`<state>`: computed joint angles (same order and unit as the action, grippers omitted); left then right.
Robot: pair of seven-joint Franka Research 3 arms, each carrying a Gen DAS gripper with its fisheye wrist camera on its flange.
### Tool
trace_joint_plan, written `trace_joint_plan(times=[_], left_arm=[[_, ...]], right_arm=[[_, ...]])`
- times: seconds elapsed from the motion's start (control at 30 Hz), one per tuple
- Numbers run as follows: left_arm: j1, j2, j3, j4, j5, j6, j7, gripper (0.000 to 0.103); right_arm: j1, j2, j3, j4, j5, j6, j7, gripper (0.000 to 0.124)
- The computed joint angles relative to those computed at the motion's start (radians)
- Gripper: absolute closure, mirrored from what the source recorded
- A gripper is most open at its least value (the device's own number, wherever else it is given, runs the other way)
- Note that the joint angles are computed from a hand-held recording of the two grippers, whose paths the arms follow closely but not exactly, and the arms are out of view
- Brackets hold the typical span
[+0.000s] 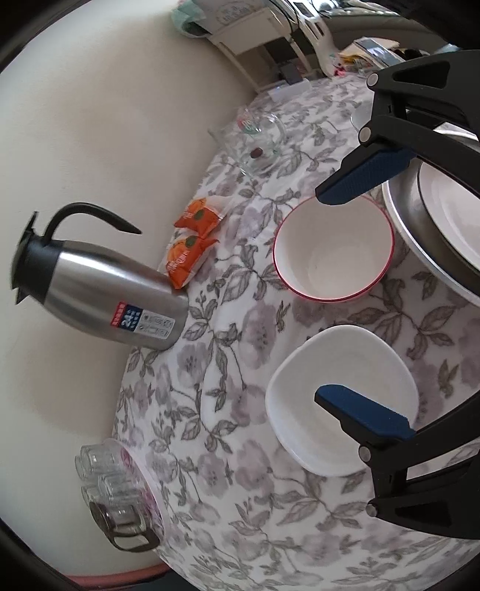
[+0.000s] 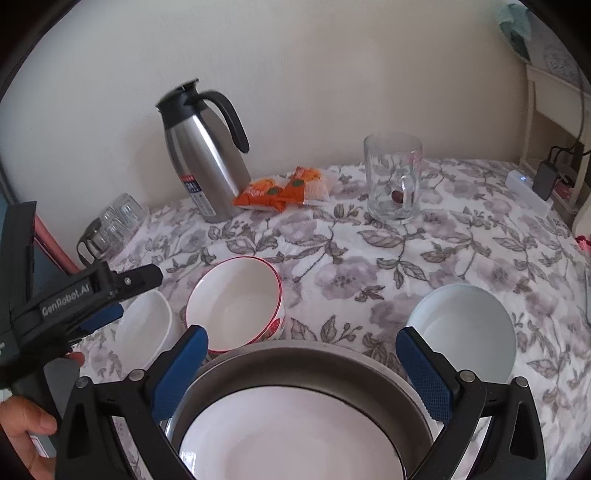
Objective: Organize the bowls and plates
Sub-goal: 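Move both grippers to the red-rimmed strawberry bowl and grip its rim, then lift the red-rimmed bowl with both grippers and carry it over the basin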
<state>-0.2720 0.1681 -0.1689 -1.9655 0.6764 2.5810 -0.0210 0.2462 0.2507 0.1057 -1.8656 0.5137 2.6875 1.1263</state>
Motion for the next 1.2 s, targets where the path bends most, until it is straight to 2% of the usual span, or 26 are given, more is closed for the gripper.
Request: trace_joint_plan(times=[0.1, 0.17, 0.2, 0.27, 0.37, 0.4, 0.47, 0.53, 0.8, 0.97, 1.2], left_arm=[[0.009, 0.033, -0.002, 0.032, -0.027, 0.002, 0.073, 0.006], [0.010, 0.056, -0.001, 0.056, -0.040, -0.005, 0.125, 0.008], [0.010, 0.068, 0.000, 0.068, -0.048, -0.002, 0.151, 0.010], [0.011, 0.090, 0.001, 0.088, -0.070, 0.000, 0.197, 0.021], [0.014, 0.126, 0.002, 0.120, -0.114, -0.015, 0.272, 0.024], [0.013, 0.133, 0.005, 0.124, -0.124, -0.016, 0.282, 0.027], [0.013, 0.144, 0.011, 0.131, -0.140, -0.013, 0.301, 0.039], [0.010, 0.153, 0.020, 0.137, -0.145, -0.012, 0.312, 0.041], [0.014, 0.194, 0.028, 0.173, -0.186, -0.032, 0.378, 0.069], [0.008, 0.225, 0.028, 0.213, -0.197, -0.053, 0.423, 0.080], [0.009, 0.243, 0.028, 0.223, -0.225, -0.044, 0.456, 0.080]], right_arm=[[0.020, 0.044, -0.021, 0.060, -0.071, -0.041, 0.064, 0.042], [0.024, 0.084, -0.026, 0.115, -0.097, -0.086, 0.104, 0.046], [0.025, 0.101, -0.027, 0.139, -0.107, -0.105, 0.123, 0.053], [0.028, 0.139, -0.028, 0.190, -0.127, -0.145, 0.149, 0.061], [0.042, 0.190, -0.035, 0.255, -0.173, -0.194, 0.194, 0.069], [0.046, 0.207, -0.036, 0.277, -0.185, -0.209, 0.207, 0.073], [0.050, 0.233, -0.033, 0.310, -0.201, -0.228, 0.216, 0.078], [0.057, 0.258, -0.035, 0.345, -0.220, -0.250, 0.231, 0.083], [0.069, 0.345, -0.038, 0.459, -0.257, -0.337, 0.278, 0.107], [0.069, 0.364, -0.031, 0.484, -0.257, -0.352, 0.273, 0.114], [0.059, 0.379, -0.027, 0.499, -0.242, -0.355, 0.270, 0.114]])
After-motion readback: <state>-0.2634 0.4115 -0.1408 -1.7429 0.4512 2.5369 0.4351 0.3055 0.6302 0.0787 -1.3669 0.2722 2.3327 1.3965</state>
